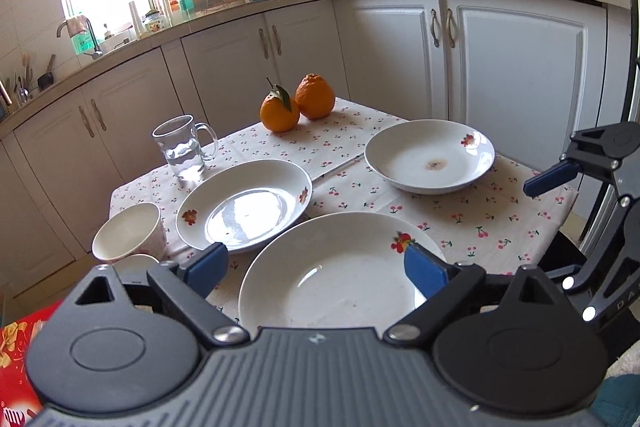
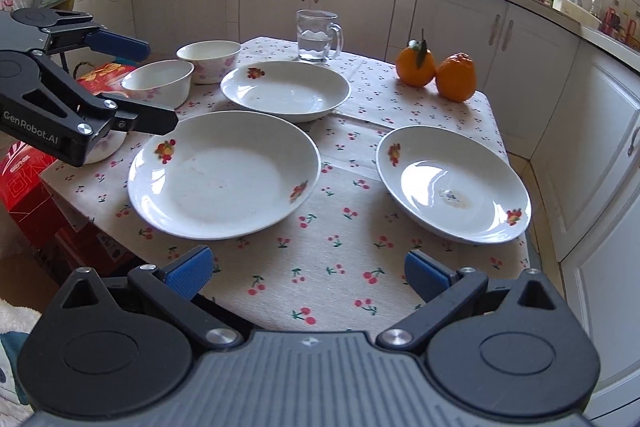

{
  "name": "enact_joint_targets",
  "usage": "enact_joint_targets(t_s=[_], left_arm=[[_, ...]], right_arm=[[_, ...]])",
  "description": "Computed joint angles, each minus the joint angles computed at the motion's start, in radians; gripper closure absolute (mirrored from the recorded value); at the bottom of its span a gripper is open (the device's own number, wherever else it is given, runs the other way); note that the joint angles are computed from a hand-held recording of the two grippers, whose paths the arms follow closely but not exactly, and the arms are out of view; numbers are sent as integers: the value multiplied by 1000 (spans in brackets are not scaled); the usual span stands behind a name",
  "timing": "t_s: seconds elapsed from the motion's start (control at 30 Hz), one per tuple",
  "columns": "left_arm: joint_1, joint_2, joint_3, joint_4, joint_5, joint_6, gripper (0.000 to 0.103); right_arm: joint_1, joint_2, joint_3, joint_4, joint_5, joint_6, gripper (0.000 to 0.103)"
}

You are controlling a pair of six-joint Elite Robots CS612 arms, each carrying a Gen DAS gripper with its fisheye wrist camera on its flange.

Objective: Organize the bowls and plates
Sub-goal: 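Carry the held plate over another white plate with the left gripper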

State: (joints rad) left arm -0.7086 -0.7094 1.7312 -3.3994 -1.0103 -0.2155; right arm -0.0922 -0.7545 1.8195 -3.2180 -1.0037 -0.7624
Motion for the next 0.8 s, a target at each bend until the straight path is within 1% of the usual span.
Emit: enact_joint_targets(t_s=[0.13, 0.3, 0.47, 0.57, 0.67, 0.8], left_arm=[[3, 4, -7, 5, -9, 0, 8], [8, 9, -17, 17, -20, -8, 8], [12, 11, -30, 58, -22, -26, 8], [16, 12, -39, 88, -29, -34, 8], [22, 17, -48, 107, -39, -44, 8], [33, 19, -59, 149, -53, -74, 8]], right_arm=[[1, 3, 1, -8, -11, -3, 0], [-10, 7, -3, 7, 10, 16, 0], [-17, 17, -17, 32, 44, 10, 0], [-20, 25, -21, 38, 80, -10, 0], [-22, 32, -24, 47, 105, -48, 0], [-21, 42, -32, 56, 119, -93, 0]])
